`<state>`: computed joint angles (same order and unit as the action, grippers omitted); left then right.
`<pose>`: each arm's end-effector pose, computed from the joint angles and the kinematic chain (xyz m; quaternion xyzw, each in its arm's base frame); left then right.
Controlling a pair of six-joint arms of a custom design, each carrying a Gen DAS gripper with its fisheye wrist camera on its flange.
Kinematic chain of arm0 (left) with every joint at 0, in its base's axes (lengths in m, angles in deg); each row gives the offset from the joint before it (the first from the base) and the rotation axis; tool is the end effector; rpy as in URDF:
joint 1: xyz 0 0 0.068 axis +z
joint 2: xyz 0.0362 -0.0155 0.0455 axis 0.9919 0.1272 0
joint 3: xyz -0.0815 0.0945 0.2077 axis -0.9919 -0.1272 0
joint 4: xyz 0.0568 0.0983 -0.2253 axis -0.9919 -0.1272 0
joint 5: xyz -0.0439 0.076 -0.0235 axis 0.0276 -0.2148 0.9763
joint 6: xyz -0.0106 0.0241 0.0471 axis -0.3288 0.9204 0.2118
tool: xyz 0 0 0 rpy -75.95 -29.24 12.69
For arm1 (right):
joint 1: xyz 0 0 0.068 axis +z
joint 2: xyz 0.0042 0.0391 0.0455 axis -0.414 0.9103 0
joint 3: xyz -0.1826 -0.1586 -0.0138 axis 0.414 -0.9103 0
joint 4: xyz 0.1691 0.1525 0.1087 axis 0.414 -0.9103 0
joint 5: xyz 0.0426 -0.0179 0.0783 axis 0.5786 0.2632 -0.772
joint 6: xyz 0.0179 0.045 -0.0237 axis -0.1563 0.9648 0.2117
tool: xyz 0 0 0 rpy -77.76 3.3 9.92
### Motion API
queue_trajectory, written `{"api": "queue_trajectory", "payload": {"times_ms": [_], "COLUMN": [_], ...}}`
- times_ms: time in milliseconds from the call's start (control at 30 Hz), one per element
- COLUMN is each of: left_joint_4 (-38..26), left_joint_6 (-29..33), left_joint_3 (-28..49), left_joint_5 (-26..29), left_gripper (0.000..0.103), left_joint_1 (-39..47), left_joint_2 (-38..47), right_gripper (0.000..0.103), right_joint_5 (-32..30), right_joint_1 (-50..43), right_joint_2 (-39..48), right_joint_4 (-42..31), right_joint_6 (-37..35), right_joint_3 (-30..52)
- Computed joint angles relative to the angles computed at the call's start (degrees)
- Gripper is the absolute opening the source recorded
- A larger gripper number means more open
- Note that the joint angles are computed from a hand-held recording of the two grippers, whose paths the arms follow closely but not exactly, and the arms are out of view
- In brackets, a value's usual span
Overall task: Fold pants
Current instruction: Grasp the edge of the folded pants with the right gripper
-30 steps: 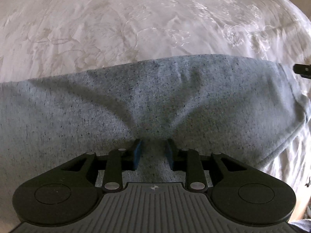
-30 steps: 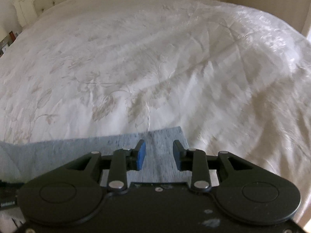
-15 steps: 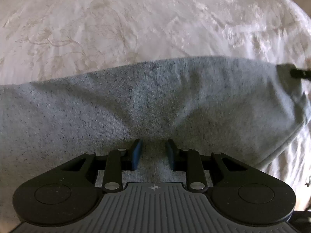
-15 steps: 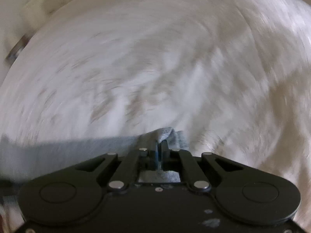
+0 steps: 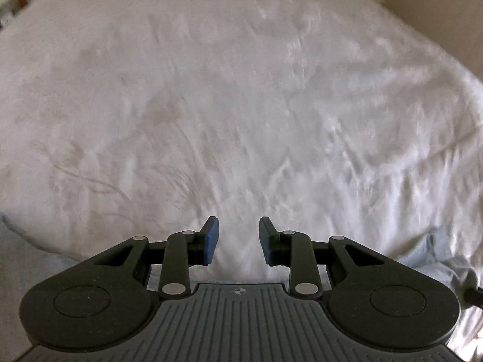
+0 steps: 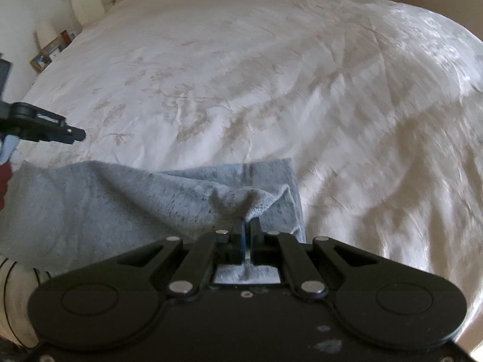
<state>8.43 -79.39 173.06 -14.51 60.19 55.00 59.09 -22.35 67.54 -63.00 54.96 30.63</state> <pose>0.3851 -0.1578 0.2441 0.0449 0.9769 -0.0501 0.2027 0.2108 0.0147 0.1844 0.0086 0.9624 0.1146 0.2462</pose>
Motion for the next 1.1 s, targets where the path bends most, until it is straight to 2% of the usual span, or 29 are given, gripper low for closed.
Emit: {"api": "queue_trajectory", "payload": {"times_ms": [33,200,267,433,533,667,767,833,933,1033,1100], "left_joint_4": [-1.31,-0.23,-0.71,-0.68,-0.60,-5.53,-6.80,-3.43,2.26,4.09,4.00], "left_joint_6": [1.06,9.59,10.63,8.81,6.42,4.55,3.90,3.05,3.27,3.27,3.11], "left_joint_3": [1.26,-8.28,-11.94,-11.78,-4.31,13.02,18.92,14.70,3.06,-5.49,-10.39], "left_joint_5": [1.98,6.51,8.11,7.36,6.99,6.24,3.03,2.44,3.44,5.45,5.36], "left_gripper": [0.029,0.029,0.029,0.029,0.029,0.029,0.029,0.029,0.029,0.029,0.029], "left_joint_1": [0.24,-2.04,-2.81,-3.38,-2.74,-1.73,-2.22,-2.53,-3.58,-5.48,-6.56], "left_joint_2": [1.14,-5.51,-7.84,-5.08,1.24,13.36,15.74,11.40,1.62,-3.32,-4.92], "right_gripper": [0.004,0.004,0.004,0.005,0.006,0.015,0.017,0.018,0.018,0.017,0.017], "right_joint_5": [0.29,0.65,0.72,0.85,2.04,5.09,9.11,11.24,7.07,3.56,3.79], "right_joint_1": [-0.11,-0.55,-0.54,-0.85,-0.20,0.59,1.09,2.24,3.29,5.62,6.97], "right_joint_2": [-0.38,0.86,2.16,6.63,9.88,14.59,15.40,13.43,11.64,14.42,17.44], "right_joint_4": [-0.12,0.44,1.05,3.47,5.84,8.00,8.31,8.65,8.47,8.17,7.74], "right_joint_6": [0.34,0.73,1.03,1.86,2.87,4.58,6.69,6.58,5.97,6.59,7.75], "right_joint_3": [-0.30,0.02,0.32,2.27,3.95,7.33,9.17,9.20,9.19,9.30,9.51]}}
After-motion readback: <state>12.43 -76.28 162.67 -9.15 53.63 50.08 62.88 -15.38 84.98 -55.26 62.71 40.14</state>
